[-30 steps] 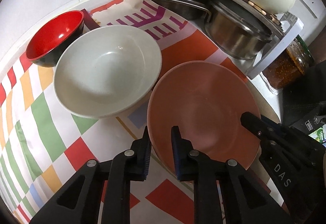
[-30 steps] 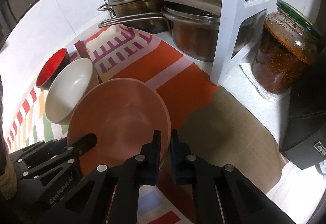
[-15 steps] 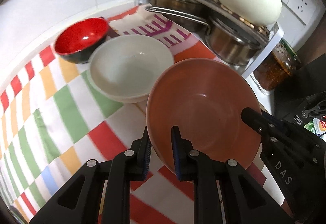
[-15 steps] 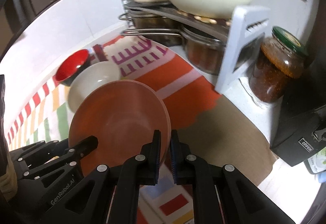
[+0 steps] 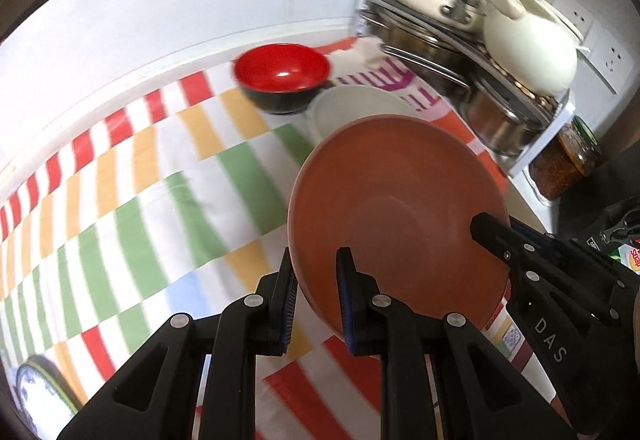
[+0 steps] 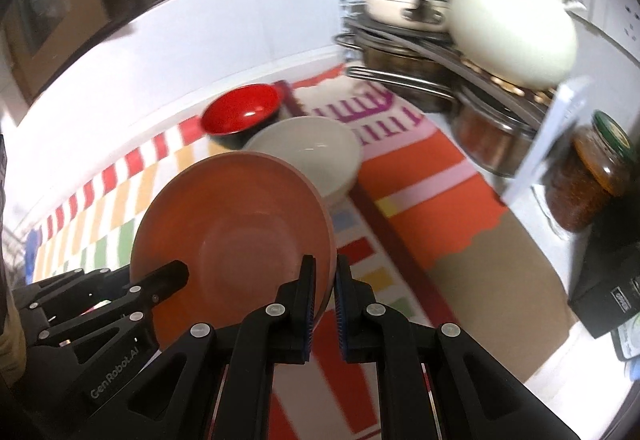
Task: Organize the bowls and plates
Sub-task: 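Lift the pink bowl with both grippers and carry it over the plate stack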
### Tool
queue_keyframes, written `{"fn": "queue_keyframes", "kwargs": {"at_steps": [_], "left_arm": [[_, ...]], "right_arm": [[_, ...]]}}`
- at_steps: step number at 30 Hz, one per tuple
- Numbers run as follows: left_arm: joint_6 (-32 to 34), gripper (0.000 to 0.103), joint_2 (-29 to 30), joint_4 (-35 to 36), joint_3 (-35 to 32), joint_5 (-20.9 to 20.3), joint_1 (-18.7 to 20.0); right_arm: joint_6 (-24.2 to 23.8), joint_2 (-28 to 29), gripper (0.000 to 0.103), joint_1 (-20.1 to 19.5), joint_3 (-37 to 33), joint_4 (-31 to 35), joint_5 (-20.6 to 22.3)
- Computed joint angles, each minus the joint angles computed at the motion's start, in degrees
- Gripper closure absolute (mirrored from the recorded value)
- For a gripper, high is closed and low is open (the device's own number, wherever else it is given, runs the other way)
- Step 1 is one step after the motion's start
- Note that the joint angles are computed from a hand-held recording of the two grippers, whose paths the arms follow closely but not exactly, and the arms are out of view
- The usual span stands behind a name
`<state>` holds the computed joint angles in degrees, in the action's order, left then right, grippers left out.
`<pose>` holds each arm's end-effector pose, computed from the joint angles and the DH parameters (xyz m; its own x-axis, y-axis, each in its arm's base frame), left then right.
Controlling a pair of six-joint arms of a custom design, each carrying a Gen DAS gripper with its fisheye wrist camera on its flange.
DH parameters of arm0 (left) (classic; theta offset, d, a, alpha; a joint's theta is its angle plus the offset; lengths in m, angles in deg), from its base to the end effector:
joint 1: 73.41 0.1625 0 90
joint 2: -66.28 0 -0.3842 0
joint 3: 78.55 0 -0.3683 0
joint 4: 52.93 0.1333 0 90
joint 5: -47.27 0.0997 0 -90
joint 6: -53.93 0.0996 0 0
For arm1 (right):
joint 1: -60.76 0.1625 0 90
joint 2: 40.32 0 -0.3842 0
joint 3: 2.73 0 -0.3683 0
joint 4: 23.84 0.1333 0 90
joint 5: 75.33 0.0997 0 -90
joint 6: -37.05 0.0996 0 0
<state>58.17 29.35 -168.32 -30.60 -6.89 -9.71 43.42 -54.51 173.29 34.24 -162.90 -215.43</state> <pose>-0.1761 -0.7889 0.2695 -0.7572 0.2925 -0.5840 0.4865 0.8491 -0.2056 0.3705 -0.7446 0.1009 -0.7563 0.1594 0.6345 -0.2613 0.8156 -0.5163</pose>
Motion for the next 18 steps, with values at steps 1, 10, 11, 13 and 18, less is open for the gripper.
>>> {"fn": "queue_keyframes", "kwargs": {"at_steps": [1, 10, 11, 13, 18], "left_arm": [[-0.4, 0.083, -1.0, -0.5, 1.1, 0.4, 0.1], [-2.0, 0.083, -8.0, -4.4, 8.8, 3.2, 1.3], [-2.1, 0.083, -8.5, -4.6, 9.2, 3.4, 1.5], [-2.5, 0.083, -10.2, -4.9, 10.6, 3.8, 2.0], [-3.6, 0.083, -13.2, -5.0, 13.0, 5.2, 3.0]], "right_arm": [[-0.4, 0.6, 0.093, 0.3, -0.8, 0.3, 0.4], [-2.4, 5.1, 0.093, 2.5, -6.4, 3.9, 3.3], [-2.5, 5.8, 0.093, 2.8, -7.3, 4.4, 3.6], [-2.8, 7.0, 0.093, 3.3, -8.8, 5.5, 4.1], [-2.7, 10.8, 0.092, 4.5, -14.4, 9.8, 5.6]]}}
